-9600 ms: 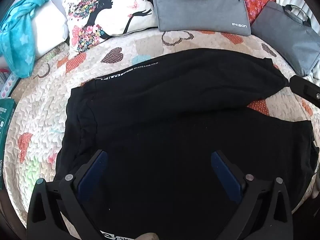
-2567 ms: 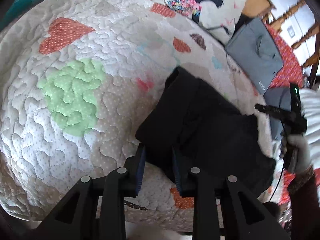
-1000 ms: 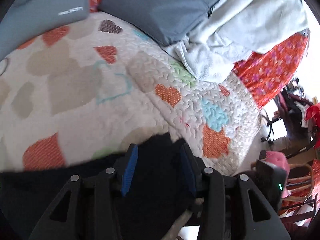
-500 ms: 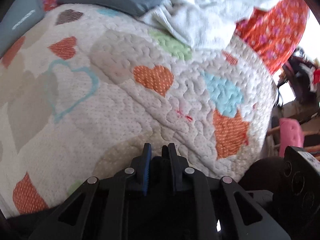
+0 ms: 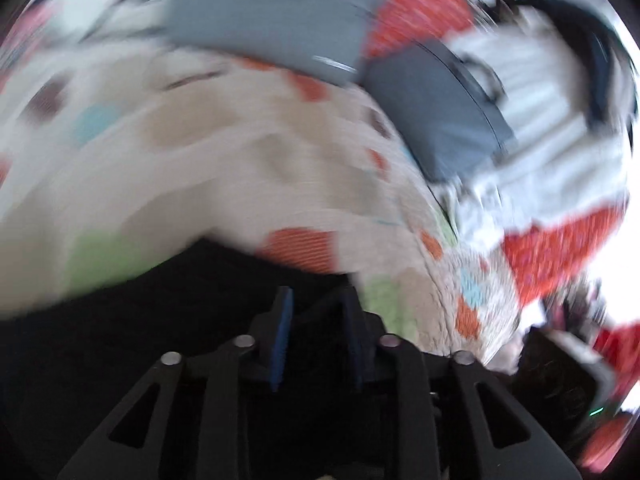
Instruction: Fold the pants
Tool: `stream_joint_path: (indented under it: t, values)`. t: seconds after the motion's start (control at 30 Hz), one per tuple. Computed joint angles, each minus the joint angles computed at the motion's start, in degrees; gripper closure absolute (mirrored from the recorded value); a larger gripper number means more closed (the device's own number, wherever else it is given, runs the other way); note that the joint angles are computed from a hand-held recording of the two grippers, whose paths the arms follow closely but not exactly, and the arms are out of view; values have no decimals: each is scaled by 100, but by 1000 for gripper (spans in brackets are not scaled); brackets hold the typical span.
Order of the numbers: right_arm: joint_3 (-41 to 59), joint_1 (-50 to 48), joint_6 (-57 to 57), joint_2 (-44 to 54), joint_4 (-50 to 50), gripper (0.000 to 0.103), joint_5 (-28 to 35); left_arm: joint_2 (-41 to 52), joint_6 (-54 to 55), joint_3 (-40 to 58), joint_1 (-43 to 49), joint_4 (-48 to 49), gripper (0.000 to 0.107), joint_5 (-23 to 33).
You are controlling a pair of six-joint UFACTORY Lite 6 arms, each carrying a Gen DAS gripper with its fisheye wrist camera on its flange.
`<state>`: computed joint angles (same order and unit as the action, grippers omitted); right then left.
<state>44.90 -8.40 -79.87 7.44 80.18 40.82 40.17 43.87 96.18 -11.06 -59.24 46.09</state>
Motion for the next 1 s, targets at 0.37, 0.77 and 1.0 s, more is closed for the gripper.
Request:
stream_joint_path:
  t: [0.37,0.77,1.0]
  values:
    - [194,800,1154,-539,-1090,38,-124,-1316,2088,-2652,2186,-2066,68,646]
    - [2764,461,3164,2086,-1664,48,252,-1666,2225,-3753,567,-1433,87,-836]
    - [3602,703,3642,2229,-2096,50,12,-1280,2548,-3658,815,-1776,87,-432]
